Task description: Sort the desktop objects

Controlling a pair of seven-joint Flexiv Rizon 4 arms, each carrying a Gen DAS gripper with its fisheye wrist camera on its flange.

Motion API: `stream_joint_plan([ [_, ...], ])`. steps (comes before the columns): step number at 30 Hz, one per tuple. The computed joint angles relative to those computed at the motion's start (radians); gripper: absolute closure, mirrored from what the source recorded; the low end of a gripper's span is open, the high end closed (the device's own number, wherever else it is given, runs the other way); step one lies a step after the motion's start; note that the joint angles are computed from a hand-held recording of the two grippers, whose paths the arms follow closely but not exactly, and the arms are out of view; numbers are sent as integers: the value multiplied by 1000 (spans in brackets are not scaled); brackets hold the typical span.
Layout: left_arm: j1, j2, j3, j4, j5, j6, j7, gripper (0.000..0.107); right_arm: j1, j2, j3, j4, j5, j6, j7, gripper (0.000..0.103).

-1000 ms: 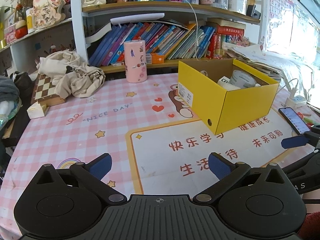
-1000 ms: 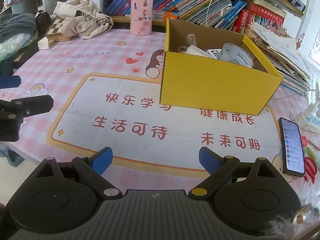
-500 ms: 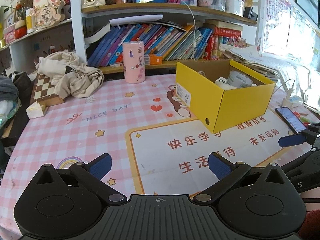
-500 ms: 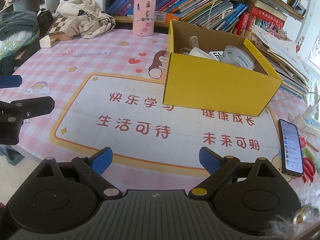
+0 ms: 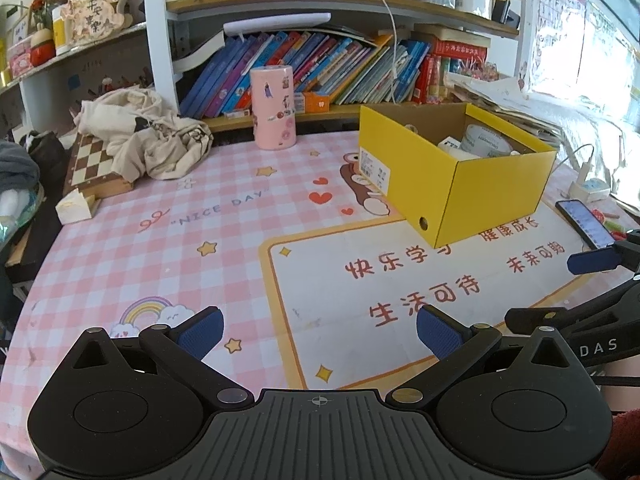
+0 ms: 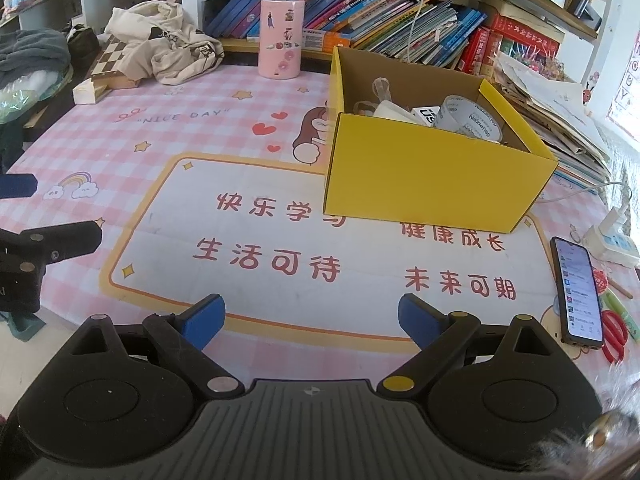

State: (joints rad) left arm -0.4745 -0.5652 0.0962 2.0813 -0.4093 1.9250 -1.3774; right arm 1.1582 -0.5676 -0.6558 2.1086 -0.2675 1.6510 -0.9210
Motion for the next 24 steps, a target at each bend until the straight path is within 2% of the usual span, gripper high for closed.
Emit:
stream_joint_plan([
  [11, 2, 5, 4, 7, 4, -7, -2, 4, 3, 2, 3, -4, -6, -8, 13, 9],
  [15, 44, 13, -33, 17, 24, -3, -27, 4, 5, 2, 1, -4, -13, -8, 21, 9],
  [24, 15, 12, 0, 17, 12, -8, -34, 4, 11, 1, -2, -4, -18, -8, 25, 9],
])
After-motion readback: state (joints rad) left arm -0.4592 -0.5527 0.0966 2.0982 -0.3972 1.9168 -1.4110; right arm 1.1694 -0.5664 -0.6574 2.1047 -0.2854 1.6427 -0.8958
